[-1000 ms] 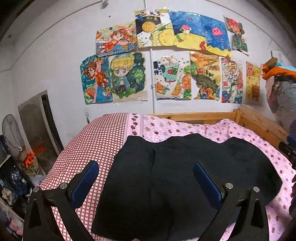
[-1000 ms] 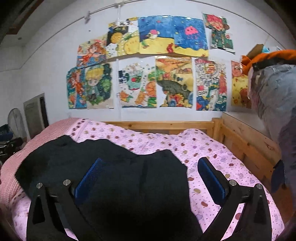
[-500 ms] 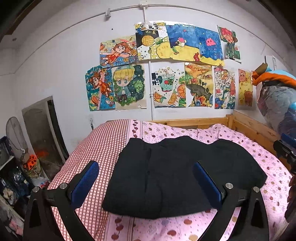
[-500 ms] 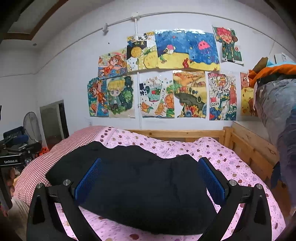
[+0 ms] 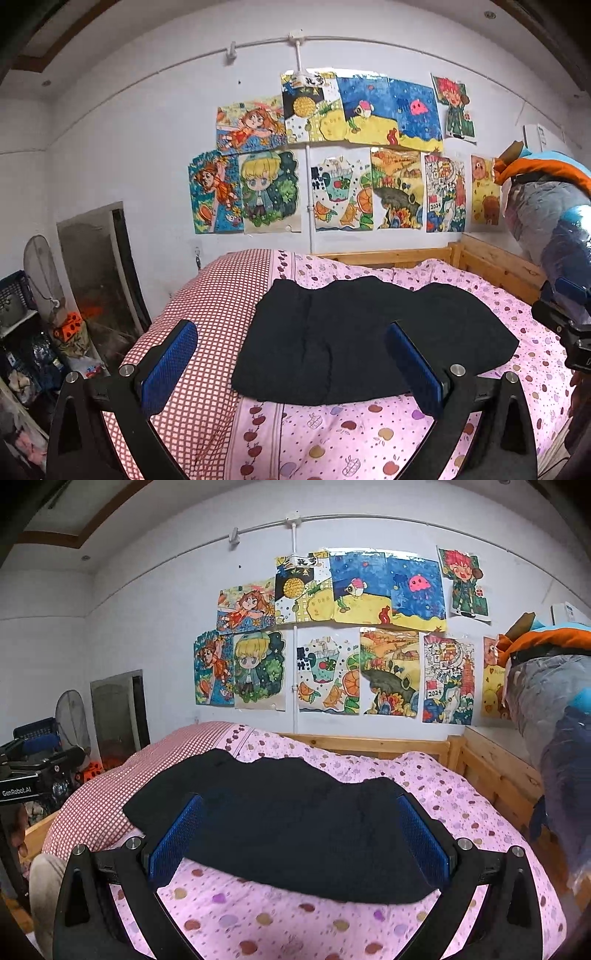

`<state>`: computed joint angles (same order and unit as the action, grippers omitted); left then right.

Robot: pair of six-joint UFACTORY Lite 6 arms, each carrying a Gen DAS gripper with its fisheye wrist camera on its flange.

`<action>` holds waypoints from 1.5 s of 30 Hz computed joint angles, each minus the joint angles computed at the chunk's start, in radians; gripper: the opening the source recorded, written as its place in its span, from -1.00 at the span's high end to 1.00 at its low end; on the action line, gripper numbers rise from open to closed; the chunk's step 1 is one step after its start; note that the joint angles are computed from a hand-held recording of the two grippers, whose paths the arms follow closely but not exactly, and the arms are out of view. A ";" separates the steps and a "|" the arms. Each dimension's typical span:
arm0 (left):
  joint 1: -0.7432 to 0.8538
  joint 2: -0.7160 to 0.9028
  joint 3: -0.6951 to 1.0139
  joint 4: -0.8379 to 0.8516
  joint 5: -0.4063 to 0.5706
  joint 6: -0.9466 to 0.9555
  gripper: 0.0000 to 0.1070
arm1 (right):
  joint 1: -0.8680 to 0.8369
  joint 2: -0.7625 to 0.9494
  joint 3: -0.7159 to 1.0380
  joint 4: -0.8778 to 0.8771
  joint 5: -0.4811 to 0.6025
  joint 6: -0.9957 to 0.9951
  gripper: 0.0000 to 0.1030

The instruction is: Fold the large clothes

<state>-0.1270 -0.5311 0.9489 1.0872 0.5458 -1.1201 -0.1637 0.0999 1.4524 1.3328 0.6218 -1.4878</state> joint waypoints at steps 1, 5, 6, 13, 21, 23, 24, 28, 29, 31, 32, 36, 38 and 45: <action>-0.012 -0.016 -0.012 0.001 0.021 -0.003 -0.93 | -0.002 -0.032 -0.035 0.002 -0.004 -0.007 -0.97; -0.067 -0.074 -0.062 -0.024 0.120 -0.008 -0.93 | -0.017 -0.130 -0.137 0.008 -0.001 -0.014 -0.97; -0.071 -0.095 -0.081 -0.033 0.127 -0.008 -0.93 | -0.022 -0.145 -0.151 0.003 0.009 -0.011 -0.97; -0.062 -0.192 -0.162 -0.121 0.135 0.057 -0.93 | -0.045 -0.262 -0.277 0.028 0.027 -0.053 -0.97; -0.101 -0.324 -0.286 -0.142 0.177 0.038 -0.93 | -0.092 -0.345 -0.440 0.157 0.062 -0.217 -0.97; -0.119 -0.364 -0.322 -0.150 0.202 0.026 -0.93 | -0.107 -0.370 -0.488 0.191 0.080 -0.266 -0.97; -0.125 -0.382 -0.338 -0.148 0.208 0.020 -0.93 | -0.118 -0.381 -0.511 0.205 0.091 -0.283 -0.97; -0.149 -0.463 -0.410 -0.143 0.222 0.007 -0.93 | -0.150 -0.393 -0.548 0.183 0.123 -0.256 -0.97; -0.129 -0.478 -0.422 -0.170 0.202 0.036 -0.93 | -0.152 -0.393 -0.551 0.167 0.121 -0.245 -0.97; -0.085 -0.499 -0.441 -0.232 0.162 0.103 -0.93 | -0.157 -0.405 -0.570 0.157 0.106 -0.245 -0.97; -0.067 -0.514 -0.457 -0.258 0.146 0.131 -0.93 | -0.156 -0.407 -0.573 0.142 0.098 -0.237 -0.97; -0.083 -0.534 -0.496 -0.251 0.147 0.120 -0.93 | -0.160 -0.441 -0.602 0.102 0.084 -0.217 -0.97; -0.080 -0.539 -0.509 -0.255 0.142 0.126 -0.93 | -0.161 -0.469 -0.632 0.094 0.077 -0.217 -0.97; -0.086 -0.590 -0.552 -0.254 0.162 0.121 -0.93 | -0.181 -0.535 -0.720 0.102 0.093 -0.247 -0.97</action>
<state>-0.2129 -1.1212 0.3971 0.8329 0.7079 -0.9989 -0.3446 -0.4352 0.7322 1.4343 0.7148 -1.7349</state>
